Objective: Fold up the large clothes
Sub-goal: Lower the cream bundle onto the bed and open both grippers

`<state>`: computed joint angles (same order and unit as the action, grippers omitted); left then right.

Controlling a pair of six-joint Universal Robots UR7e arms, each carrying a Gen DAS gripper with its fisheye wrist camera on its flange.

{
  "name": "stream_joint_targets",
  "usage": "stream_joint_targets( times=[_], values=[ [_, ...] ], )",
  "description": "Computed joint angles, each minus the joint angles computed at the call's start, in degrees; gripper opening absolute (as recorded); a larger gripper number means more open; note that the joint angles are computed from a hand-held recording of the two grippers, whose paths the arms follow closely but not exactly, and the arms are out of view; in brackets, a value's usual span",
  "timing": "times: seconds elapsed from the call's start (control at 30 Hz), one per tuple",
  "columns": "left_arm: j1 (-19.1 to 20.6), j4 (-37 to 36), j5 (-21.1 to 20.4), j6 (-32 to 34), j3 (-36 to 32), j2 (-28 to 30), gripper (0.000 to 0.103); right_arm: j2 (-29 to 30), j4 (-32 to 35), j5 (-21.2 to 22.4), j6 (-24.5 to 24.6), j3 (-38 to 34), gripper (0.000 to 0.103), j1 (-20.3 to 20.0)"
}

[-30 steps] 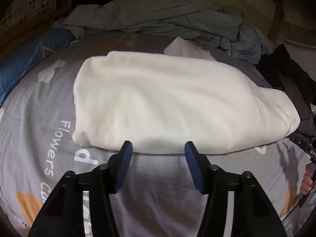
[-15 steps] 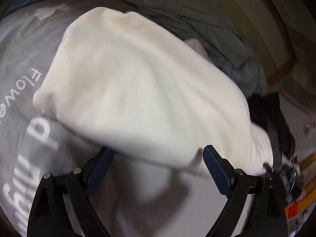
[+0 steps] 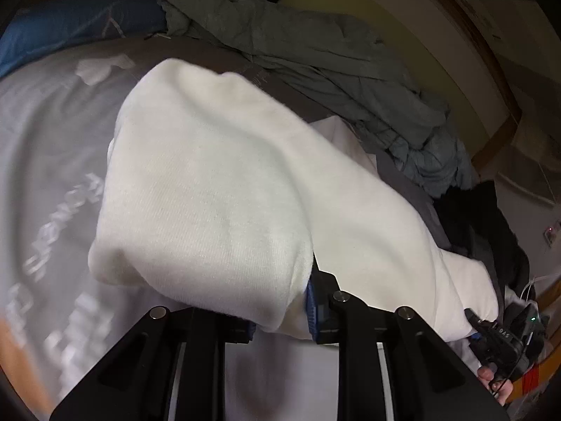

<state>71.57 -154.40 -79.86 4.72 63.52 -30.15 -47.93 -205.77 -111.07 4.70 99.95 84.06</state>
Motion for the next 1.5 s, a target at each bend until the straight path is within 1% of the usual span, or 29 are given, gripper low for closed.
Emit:
stream_joint_targets(
  times=[0.07, 0.1, 0.17, 0.23, 0.27, 0.33, 0.37, 0.4, 0.43, 0.5, 0.53, 0.57, 0.6, 0.63, 0.7, 0.77, 0.93, 1.0, 1.03, 1.07, 1.1, 1.13, 1.2, 1.27, 1.3, 1.33, 1.37, 1.4, 1.5],
  values=[
    [0.5, -0.4, -1.8, -0.9, 4.2, -3.3, 0.021, -1.0, -0.8, -3.9, -2.2, 2.7, 0.027, 2.4],
    [0.6, -1.0, -1.9, -1.0, 6.3, -4.6, 0.021, -1.5, -1.5, -4.6, -2.5, 4.1, 0.027, 2.9],
    [0.9, -2.7, -0.4, -0.8, 11.2, -7.1, 0.023, -2.2, -5.0, -3.9, -1.6, 8.2, 0.027, 3.3],
    [1.0, -4.6, 2.4, 0.9, 14.2, -7.9, 0.028, -1.7, -7.1, -5.8, -1.4, 10.6, 0.028, 3.9],
    [0.7, -5.7, 4.3, 1.8, 14.9, -7.7, 0.029, -1.2, -7.6, -6.9, -1.8, 10.9, 0.032, 4.0],
    [-0.4, -8.8, 7.2, 4.5, 16.0, -7.5, 0.031, 0.2, -7.1, -11.0, -2.8, 9.7, 0.037, 4.4],
    [-1.2, -11.5, 9.3, 7.1, 17.2, -7.4, 0.035, 0.3, -6.5, -11.7, -2.4, 9.2, 0.043, 4.4],
    [-1.7, -14.1, 11.2, 9.6, 18.3, -7.4, 0.036, 0.3, -6.1, -11.4, -1.9, 9.1, 0.047, 4.1],
    [-2.0, -15.5, 12.3, 10.7, 18.9, -7.2, 0.039, 0.1, -4.5, -11.0, -1.1, 8.8, 0.051, 3.7],
    [-2.1, -14.8, 13.4, 9.9, 18.7, -6.8, 0.050, 0.1, -4.2, -11.0, -0.1, 8.9, 0.053, 3.4],
    [-2.0, -13.3, 13.2, 9.3, 18.1, -6.6, 0.062, 0.1, -4.3, -10.9, 0.1, 8.9, 0.053, 3.4],
    [-1.9, -12.2, 13.1, 9.2, 17.9, -6.6, 0.069, 0.0, -4.2, -11.3, -0.1, 8.9, 0.055, 3.6],
    [-1.9, -12.1, 13.4, 9.6, 18.2, -6.6, 0.071, 0.1, -4.0, -11.8, -0.4, 8.8, 0.056, 3.9],
    [-2.2, -12.2, 14.0, 10.8, 18.7, -6.6, 0.076, 0.3, -3.9, -12.1, -0.4, 8.7, 0.058, 4.1],
    [-2.7, -14.3, 15.0, 14.1, 20.0, -6.4, 0.078, 0.3, -3.9, -12.6, -0.7, 9.2, 0.061, 4.3],
    [-3.4, -16.3, 15.9, 15.7, 21.5, -6.5, 0.081, 0.4, -3.0, -13.4, -1.4, 9.0, 0.063, 4.8],
    [-3.8, -17.4, 15.5, 15.6, 24.6, -7.7, 0.081, 0.7, -2.4, -14.2, -1.7, 8.7, 0.066, 5.5],
    [-4.4, -19.8, 16.3, 17.1, 27.1, -8.4, 0.081, 0.8, -2.7, -14.3, -2.1, 9.0, 0.066, 6.1],
    [-4.6, -20.9, 16.2, 17.9, 28.3, -8.9, 0.081, 0.9, -3.1, -14.5, -2.4, 9.2, 0.067, 6.5],
    [-4.8, -21.7, 15.4, 18.7, 29.5, -9.4, 0.081, 1.1, -3.6, -14.5, -2.6, 9.5, 0.072, 6.7],
    [-4.9, -22.6, 14.4, 19.2, 30.6, -9.9, 0.081, 1.3, -4.2, -14.4, -2.9, 9.7, 0.074, 7.1],
    [-5.2, -24.0, 13.8, 19.8, 31.9, -10.2, 0.081, 1.9, -4.8, -14.9, -3.5, 9.6, 0.075, 7.6],
    [-6.0, -27.9, 13.0, 22.1, 34.6, -10.7, 0.081, 3.4, -6.5, -17.3, -5.9, 8.9, 0.075, 8.9],
    [-7.3, -34.8, 14.7, 25.5, 36.9, -10.0, 0.081, 4.0, -8.7, -15.7, -8.9, 9.1, 0.075, 9.6],
    [-8.0, -40.2, 16.1, 27.4, 37.7, -9.1, 0.081, 4.3, -9.6, -15.2, -10.5, 9.1, 0.075, 10.1],
    [-8.6, -44.8, 17.1, 29.0, 37.9, -8.1, 0.081, 5.2, -12.6, -15.1, -13.3, 9.0, 0.075, 10.8],
    [-9.1, -47.5, 17.1, 30.1, 38.1, -7.8, 0.081, 5.8, -14.6, -15.4, -15.1, 8.7, 0.075, 11.4],
    [-9.2, -48.0, 16.0, 30.0, 38.2, -8.2, 0.081, 7.1, -18.3, -16.2, -18.7, 8.0, 0.075, 12.2],
    [-9.1, -47.8, 11.5, 28.1, 37.4, -9.6, 0.083, 9.3, -25.4, -18.5, -25.1, 6.2, 0.075, 13.4]
  ],
)
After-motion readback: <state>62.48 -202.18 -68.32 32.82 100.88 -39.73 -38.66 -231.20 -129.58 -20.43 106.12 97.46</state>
